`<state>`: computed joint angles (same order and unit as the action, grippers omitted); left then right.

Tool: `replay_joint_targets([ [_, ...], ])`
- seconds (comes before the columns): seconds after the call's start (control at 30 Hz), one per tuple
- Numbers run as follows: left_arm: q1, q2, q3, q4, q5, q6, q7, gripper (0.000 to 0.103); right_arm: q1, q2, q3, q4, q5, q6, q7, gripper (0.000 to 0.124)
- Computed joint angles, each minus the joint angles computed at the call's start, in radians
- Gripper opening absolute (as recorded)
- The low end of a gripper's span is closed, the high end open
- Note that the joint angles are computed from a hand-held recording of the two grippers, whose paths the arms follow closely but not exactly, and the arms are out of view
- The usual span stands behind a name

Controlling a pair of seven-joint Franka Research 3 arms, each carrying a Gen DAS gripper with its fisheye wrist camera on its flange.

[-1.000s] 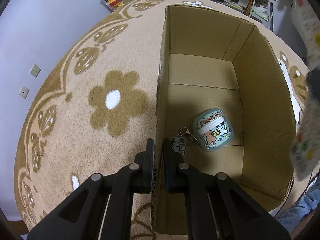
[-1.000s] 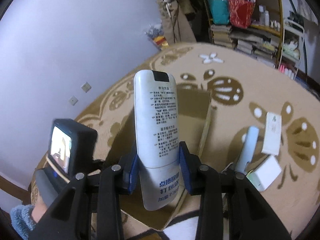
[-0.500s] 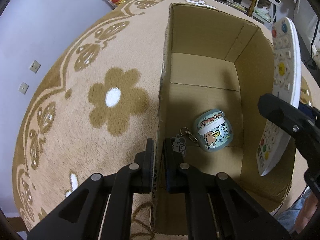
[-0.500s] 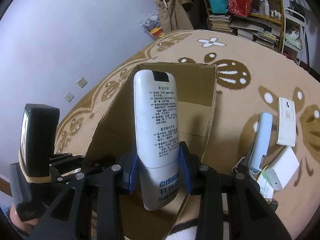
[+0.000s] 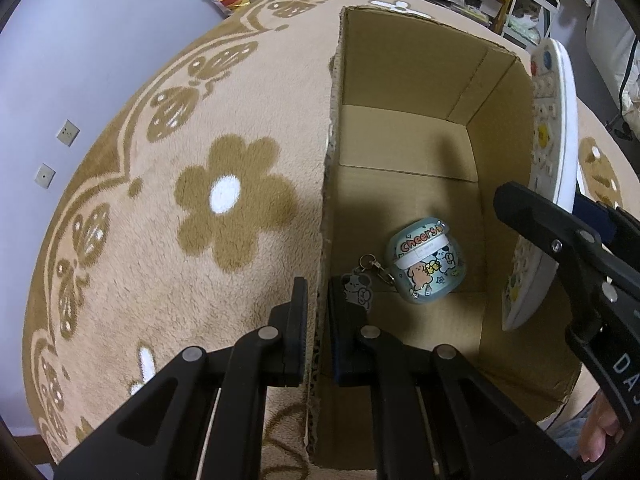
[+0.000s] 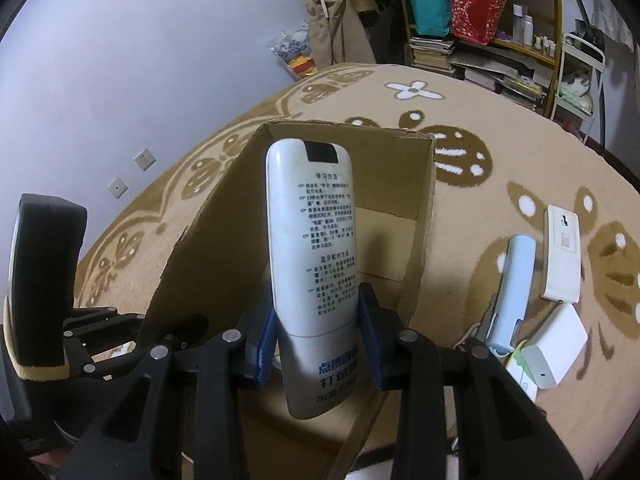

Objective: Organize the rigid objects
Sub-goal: 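Carry the white remote over the box and drop it inside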

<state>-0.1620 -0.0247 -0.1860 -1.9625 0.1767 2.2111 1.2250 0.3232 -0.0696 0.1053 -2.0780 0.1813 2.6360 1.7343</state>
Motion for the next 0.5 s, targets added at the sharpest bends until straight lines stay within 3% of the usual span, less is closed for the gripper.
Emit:
replay_joint_targets([
  [0.43,-0.001,0.003,-0.002,0.001,0.025,-0.007,-0.016,0.011,-0.006,-0.029,-0.002,-0.005,0.011,-0.003,-0.008,0.041],
  [0.5,-0.001,0.001,-0.002,-0.001,0.025,-0.005,-0.013,0.010,-0.009,-0.034,-0.005,-0.006,0.022,-0.005,-0.010,0.052],
])
